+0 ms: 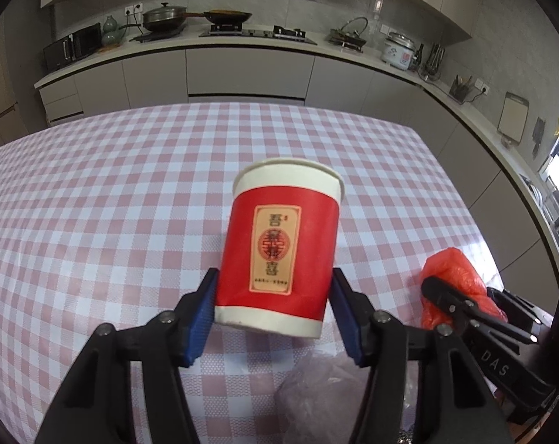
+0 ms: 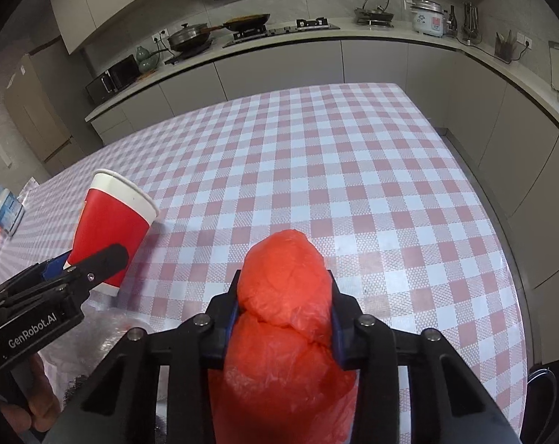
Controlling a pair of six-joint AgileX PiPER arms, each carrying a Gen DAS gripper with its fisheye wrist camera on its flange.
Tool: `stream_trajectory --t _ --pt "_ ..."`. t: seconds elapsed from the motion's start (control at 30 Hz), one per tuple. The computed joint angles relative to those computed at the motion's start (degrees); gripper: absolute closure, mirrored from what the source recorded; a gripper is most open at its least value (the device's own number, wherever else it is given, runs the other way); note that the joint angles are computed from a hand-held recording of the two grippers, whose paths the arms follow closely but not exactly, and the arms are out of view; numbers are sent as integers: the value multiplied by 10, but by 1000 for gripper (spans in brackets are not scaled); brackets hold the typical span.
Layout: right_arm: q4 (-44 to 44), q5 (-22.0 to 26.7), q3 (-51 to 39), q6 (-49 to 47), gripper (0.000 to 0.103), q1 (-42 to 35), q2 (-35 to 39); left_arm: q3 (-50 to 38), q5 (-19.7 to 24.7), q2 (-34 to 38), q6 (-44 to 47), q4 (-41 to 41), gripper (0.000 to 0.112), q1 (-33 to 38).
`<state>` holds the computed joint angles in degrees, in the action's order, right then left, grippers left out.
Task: Collect trash
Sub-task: 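Lift the red cup and red bag and carry both over the black bin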
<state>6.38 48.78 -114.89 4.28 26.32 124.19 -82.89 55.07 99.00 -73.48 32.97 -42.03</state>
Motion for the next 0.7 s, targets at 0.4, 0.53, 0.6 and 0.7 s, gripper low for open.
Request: stream_trajectory --t 0.4,0.53,0.6,0.7 --pt "20 -47 120 8 64 -6 -110 55 49 -103 -69 71 54 -68" --pt "11 -70 185 29 64 1 -165 56 72 -121 -81 85 54 -97" --pt "1 -80 215 41 64 7 -191 62 83 -133 -90 91 54 -115" --pt "-17 -94 266 66 64 19 -234 69 99 -145 -103 97 54 -145"
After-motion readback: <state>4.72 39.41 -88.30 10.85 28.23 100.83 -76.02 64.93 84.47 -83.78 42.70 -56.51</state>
